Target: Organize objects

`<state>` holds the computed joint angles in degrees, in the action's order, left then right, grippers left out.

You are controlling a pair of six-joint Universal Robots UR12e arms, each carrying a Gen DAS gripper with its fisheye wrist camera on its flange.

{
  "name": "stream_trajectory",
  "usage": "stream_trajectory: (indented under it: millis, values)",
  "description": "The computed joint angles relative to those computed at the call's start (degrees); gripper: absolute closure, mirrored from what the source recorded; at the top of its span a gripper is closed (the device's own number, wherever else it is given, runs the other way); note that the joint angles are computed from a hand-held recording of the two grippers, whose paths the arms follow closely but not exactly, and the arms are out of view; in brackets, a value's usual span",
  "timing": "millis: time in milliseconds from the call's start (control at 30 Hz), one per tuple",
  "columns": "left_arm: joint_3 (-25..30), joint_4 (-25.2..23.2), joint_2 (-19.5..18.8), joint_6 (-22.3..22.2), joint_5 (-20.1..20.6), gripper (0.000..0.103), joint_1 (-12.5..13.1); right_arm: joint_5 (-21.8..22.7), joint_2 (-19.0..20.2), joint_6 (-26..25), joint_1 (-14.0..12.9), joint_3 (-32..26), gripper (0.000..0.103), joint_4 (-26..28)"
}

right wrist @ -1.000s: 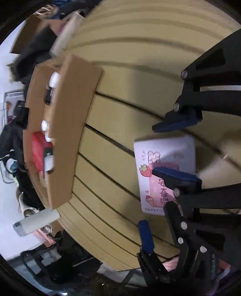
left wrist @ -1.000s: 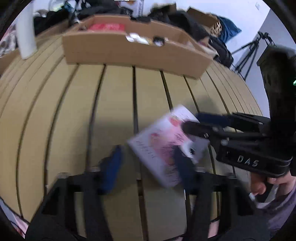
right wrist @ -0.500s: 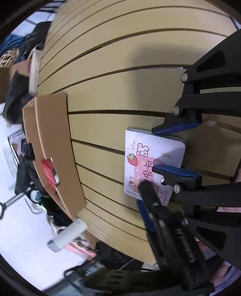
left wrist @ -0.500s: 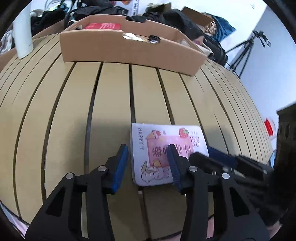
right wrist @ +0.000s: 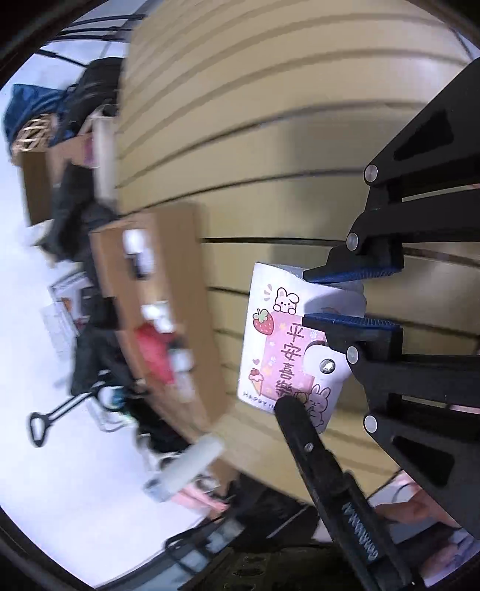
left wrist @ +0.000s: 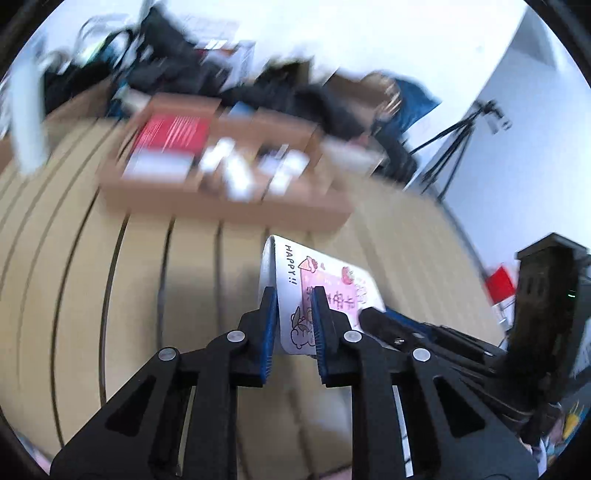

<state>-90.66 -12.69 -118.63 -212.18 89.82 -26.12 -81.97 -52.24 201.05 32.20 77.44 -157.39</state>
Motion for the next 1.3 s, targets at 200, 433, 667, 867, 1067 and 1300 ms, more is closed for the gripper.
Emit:
stream_trajectory:
  millis: [200, 433, 667, 867, 1067, 1300]
  values:
    - [14.64, -7.86, -6.75, 3.80, -5.37, 0.089, 3.82, 2.03, 7.71, -1.59, -3.08, -19.48, 0.087, 14.08]
    - [24.97, -26.16, -14.80, -0.62, -11.21, 0.093, 6.38, -4.00, 21.91, -6.40, -3.32, -46.54, 0.087, 40.74]
    - [26.19, -28.33, -16.00, 2.27, -6.03, 0.080, 5.52, -13.70, 32.35, -12.56, -1.58, -65.54, 0.089, 56.03]
    - [22.16, -24.76, -10.78, 6.40, 0.22, 0.029, 5.96, -12.57, 24.46, -10.41, -2.15, -52.24, 0.080, 46.00]
    - [16.98, -24.77, -3.94, 15.36, 14.23, 0.000, 5.53, -12.20, 14.97, -13.35, -2.37, -41.24, 0.012, 39.76]
    - [9.96, -26.58, 4.29, 6.14, 13.33, 0.000, 6.62, -16.66, 6.25, -9.01, -1.92, -30.49, 0.012, 32.99]
